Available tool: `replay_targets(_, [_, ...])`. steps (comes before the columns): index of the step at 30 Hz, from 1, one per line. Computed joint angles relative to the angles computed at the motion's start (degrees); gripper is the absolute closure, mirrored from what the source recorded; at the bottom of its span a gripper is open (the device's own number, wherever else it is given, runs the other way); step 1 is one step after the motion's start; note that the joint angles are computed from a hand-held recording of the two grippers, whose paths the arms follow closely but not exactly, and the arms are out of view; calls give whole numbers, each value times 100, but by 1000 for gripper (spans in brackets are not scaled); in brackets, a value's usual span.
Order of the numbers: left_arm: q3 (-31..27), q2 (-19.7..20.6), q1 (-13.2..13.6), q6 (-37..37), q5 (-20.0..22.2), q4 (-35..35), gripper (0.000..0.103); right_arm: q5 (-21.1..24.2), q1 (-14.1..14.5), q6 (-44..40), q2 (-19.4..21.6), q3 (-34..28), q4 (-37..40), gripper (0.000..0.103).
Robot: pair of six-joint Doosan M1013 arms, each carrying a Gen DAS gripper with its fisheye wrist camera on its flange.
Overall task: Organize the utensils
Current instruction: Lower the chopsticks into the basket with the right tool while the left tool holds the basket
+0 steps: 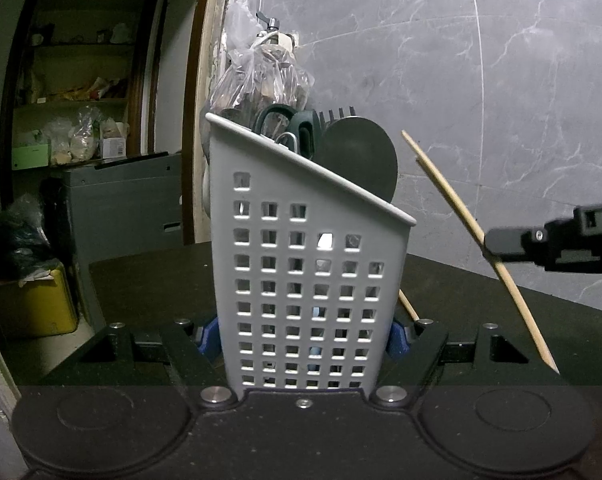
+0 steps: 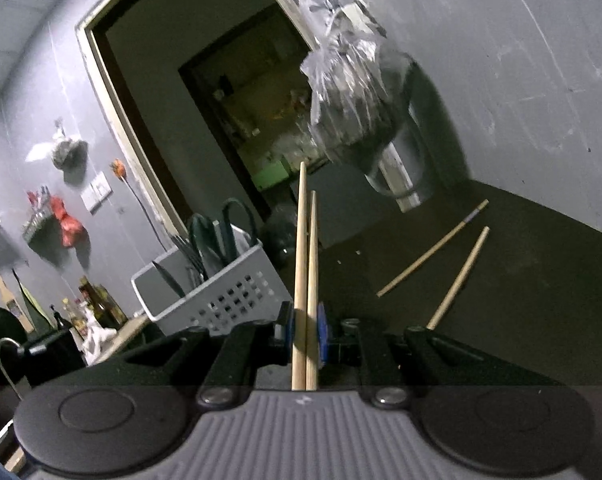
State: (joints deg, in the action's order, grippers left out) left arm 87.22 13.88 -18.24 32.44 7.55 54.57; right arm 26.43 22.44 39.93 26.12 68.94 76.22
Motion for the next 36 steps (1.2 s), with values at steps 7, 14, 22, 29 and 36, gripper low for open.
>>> replay_targets(7, [3,0,0,-70,-2,62,26,-101,27,-986,4,-51,1020,89])
replay_targets(14, [-6,2,-5,23,21,-46,26,-92,80,-2322,3,-234,2144,89])
replay_targets(22, [-83,28,-4,541,119,-616,26,-28,186,-3035,158,-607,2857,89])
replay_targets(29, [-94,31,-3,616,130,-696,27,114,290,-3489,354,-997,3474,89])
replay_targets(36, [-94,30,-2,621,127,-696,27,249,428,-3691,648,-1510,3668,89])
